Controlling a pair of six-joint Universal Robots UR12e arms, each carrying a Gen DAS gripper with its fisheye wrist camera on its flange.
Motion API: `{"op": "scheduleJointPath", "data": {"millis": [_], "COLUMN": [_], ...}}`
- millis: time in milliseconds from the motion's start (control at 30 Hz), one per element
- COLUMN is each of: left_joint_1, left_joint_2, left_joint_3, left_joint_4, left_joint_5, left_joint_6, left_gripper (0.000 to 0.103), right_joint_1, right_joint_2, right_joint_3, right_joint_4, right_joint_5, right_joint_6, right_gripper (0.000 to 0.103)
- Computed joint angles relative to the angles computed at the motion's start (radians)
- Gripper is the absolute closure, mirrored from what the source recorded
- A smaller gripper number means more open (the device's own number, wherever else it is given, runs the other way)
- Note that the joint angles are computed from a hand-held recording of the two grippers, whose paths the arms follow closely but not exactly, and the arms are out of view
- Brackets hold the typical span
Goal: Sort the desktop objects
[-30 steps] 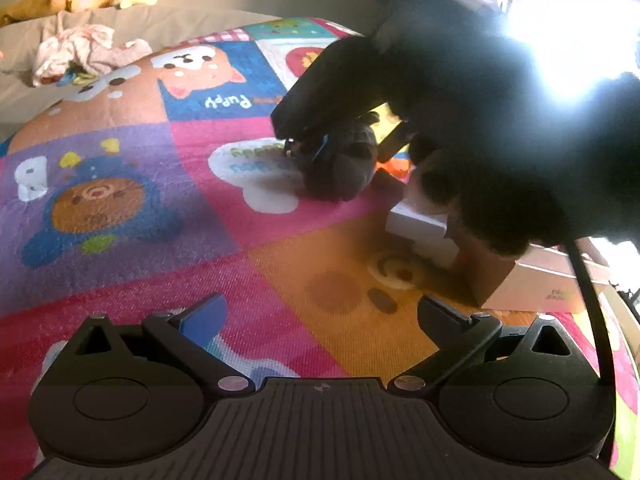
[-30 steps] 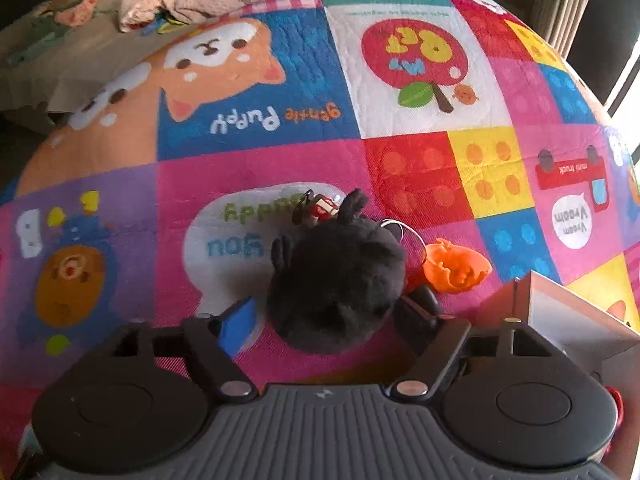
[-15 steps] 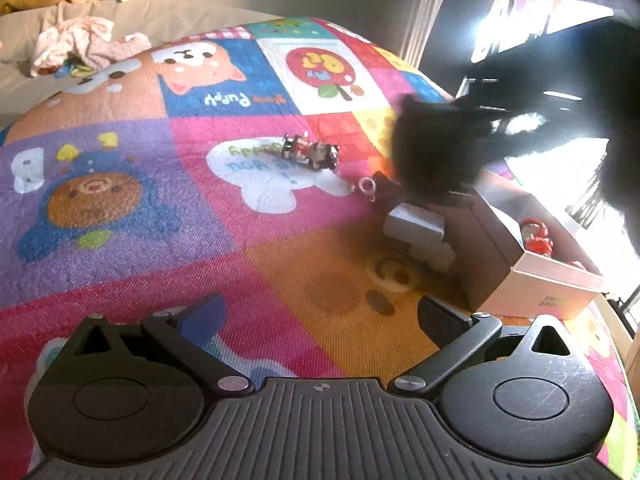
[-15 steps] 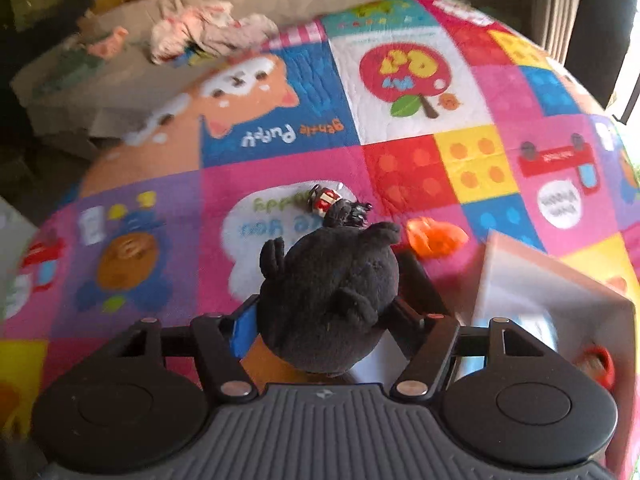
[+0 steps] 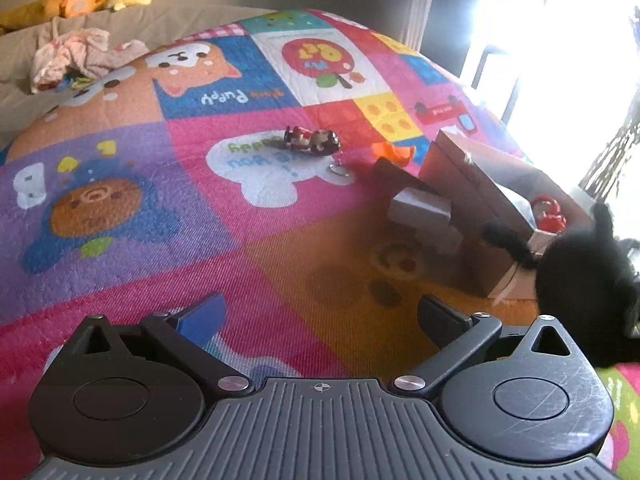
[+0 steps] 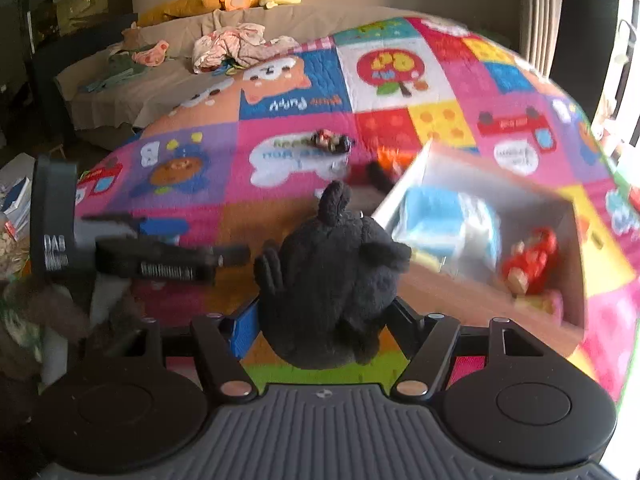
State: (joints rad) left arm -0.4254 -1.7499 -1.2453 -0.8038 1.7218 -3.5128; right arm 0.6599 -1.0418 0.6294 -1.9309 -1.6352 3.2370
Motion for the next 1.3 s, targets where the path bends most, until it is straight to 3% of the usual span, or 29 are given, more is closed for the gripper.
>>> {"op": "scheduleJointPath", "data": {"millis": [67,233,367,500,567,667,767,900,967,1000,1033,1167,1300], "left_joint_1": [-0.002,-0.002,0.01,0.012,-0.002,-0.02,-0.021,-0.015,-0.006,-0.003,-0.001,-0.005,-0.006], "left_joint_2": [-0.003,-0.007,0.002,-0.011,-0.037,-0.091,-0.147,-0.198,-0.209,-0.21,-0.209,-0.176,-0.085], "left_joint_3": [0.007,0.024,0.009,0.024,0.065,0.146,0.223,0.287,0.299,0.297,0.293,0.244,0.127], "left_joint_4": [-0.013,-0.051,-0.019,0.04,0.027,-0.016,-0.068,-0.095,-0.092,-0.083,-0.072,-0.011,0.04], "left_joint_5": [0.005,0.004,-0.041,-0.097,-0.087,-0.067,-0.071,-0.108,-0.15,-0.162,-0.168,-0.139,-0.144], "left_joint_6": [0.007,0.041,0.037,0.098,0.16,0.236,0.222,0.209,0.197,0.191,0.187,0.194,0.202], "left_gripper": [0.0,0.0,0.0,0.0,0.003,0.02,0.02,0.025,0.034,0.044,0.049,0.05,0.05], "right_joint_1": [-0.005,-0.024,-0.037,-0.029,-0.021,-0.021,-0.021,-0.025,-0.033,-0.037,-0.042,-0.05,-0.048], "right_joint_2": [-0.03,-0.1,-0.156,-0.188,-0.191,-0.191,-0.192,-0.198,-0.199,-0.199,-0.199,-0.202,-0.199], "right_joint_3": [0.073,0.225,0.334,0.414,0.435,0.45,0.456,0.471,0.472,0.471,0.471,0.476,0.472], "right_joint_4": [-0.041,-0.184,-0.301,-0.369,-0.392,-0.416,-0.429,-0.455,-0.449,-0.443,-0.437,-0.436,-0.435], "right_joint_5": [0.011,0.005,0.008,-0.04,-0.072,-0.065,-0.075,-0.078,-0.056,-0.046,-0.031,-0.012,-0.016], "right_joint_6": [0.004,0.084,0.161,0.151,0.147,0.174,0.186,0.218,0.238,0.252,0.269,0.304,0.301], "right_gripper": [0.034,0.018,0.013,0.013,0.013,0.013,0.012,0.002,0.001,0.0,0.0,0.0,0.0]}}
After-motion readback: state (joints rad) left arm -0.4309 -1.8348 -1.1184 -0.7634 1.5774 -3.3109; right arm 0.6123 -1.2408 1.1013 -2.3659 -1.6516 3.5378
